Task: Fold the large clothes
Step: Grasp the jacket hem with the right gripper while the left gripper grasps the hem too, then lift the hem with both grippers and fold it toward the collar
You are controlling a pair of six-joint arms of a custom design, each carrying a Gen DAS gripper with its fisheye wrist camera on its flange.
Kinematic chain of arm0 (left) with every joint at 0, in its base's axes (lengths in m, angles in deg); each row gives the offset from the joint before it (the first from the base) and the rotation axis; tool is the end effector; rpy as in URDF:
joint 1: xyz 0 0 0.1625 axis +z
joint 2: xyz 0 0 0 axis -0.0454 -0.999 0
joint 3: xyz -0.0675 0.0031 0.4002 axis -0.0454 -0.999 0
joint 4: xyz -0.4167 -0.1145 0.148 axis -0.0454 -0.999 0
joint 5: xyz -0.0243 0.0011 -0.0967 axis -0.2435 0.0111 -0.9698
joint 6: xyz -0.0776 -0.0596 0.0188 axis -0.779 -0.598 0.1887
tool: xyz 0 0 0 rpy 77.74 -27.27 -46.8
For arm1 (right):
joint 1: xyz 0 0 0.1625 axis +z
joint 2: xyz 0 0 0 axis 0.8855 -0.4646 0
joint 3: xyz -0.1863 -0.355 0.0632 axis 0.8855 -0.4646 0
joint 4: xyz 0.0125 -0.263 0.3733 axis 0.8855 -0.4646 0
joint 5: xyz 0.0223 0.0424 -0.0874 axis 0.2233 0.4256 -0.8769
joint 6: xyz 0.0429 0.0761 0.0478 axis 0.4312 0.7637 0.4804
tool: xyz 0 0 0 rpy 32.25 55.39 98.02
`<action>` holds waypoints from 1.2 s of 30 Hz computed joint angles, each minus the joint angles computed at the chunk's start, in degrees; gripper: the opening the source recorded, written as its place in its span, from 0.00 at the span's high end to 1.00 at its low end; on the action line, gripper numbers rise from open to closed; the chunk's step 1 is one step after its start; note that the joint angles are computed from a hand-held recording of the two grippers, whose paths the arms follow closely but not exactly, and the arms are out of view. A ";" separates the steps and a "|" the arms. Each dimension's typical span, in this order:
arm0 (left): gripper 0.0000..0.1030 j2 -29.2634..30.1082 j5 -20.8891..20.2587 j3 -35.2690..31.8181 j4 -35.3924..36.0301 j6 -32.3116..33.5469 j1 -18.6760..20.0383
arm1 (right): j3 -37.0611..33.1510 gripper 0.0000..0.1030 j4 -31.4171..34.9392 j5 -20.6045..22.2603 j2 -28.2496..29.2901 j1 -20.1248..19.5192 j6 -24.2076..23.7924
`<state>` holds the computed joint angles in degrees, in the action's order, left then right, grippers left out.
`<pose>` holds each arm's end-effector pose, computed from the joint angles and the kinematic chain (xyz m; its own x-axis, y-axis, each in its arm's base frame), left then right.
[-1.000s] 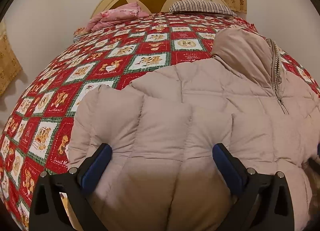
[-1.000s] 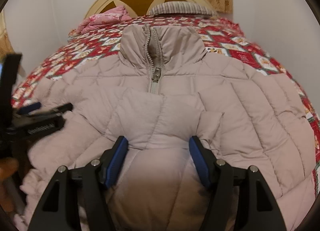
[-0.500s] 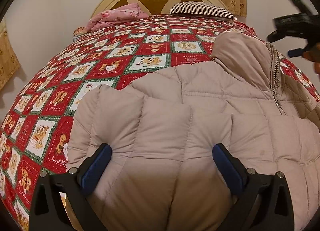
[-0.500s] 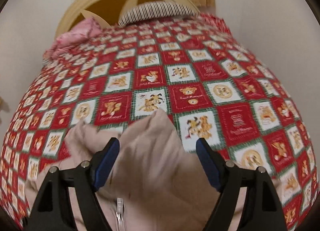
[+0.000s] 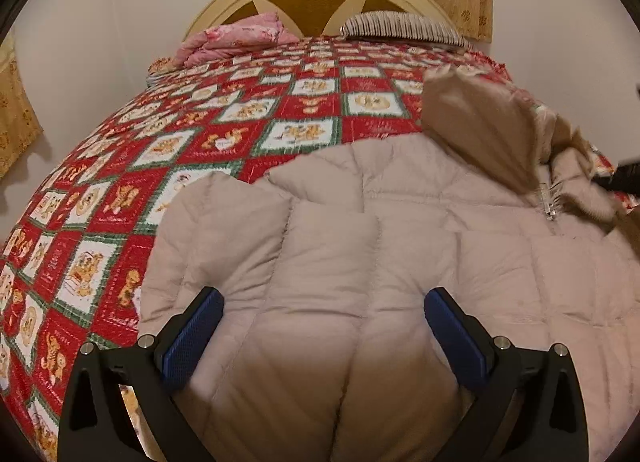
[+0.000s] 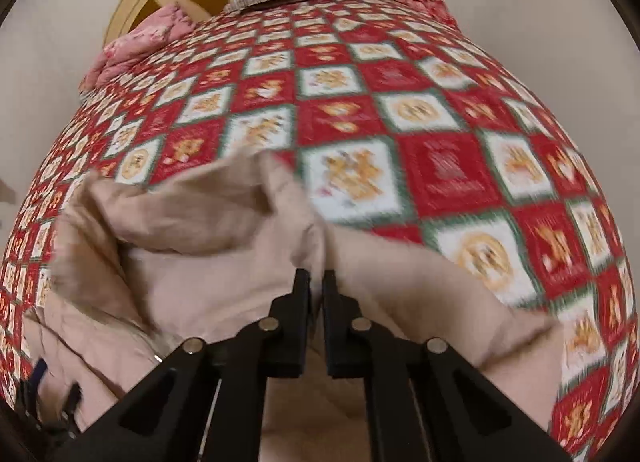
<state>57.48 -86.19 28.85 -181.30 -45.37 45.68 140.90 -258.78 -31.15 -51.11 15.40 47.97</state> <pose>-0.3363 -0.6080 -0.1021 -0.6863 0.1434 -0.7130 0.5952 0.6741 -0.4373 -0.0683 -0.7086 0.3099 -0.7618 0.2726 0.5877 -0.1708 0.7906 -0.5880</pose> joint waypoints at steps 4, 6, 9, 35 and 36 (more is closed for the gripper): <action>0.01 -2.39 -1.54 1.79 -6.30 4.66 -2.79 | 2.04 0.95 -1.26 1.80 -1.04 -2.30 -0.01; 0.01 -1.82 -0.50 -0.41 -10.68 9.47 -4.52 | 2.69 0.99 -2.08 2.94 -1.38 -3.02 -0.21; 0.01 0.11 -2.36 -7.63 -6.94 11.92 -4.52 | 3.71 0.99 -5.05 4.45 -1.24 -3.49 -1.71; 0.82 15.37 -6.02 -36.07 24.11 8.20 3.14 | -3.41 0.13 -4.49 12.10 -0.22 -0.19 -2.73; 0.82 15.86 -5.61 -37.04 25.62 7.47 3.17 | -4.66 0.13 -3.96 9.54 0.97 0.50 -3.90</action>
<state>73.34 -91.81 -8.19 -155.68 -37.90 48.85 136.23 -262.74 -21.61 -50.14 15.90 44.07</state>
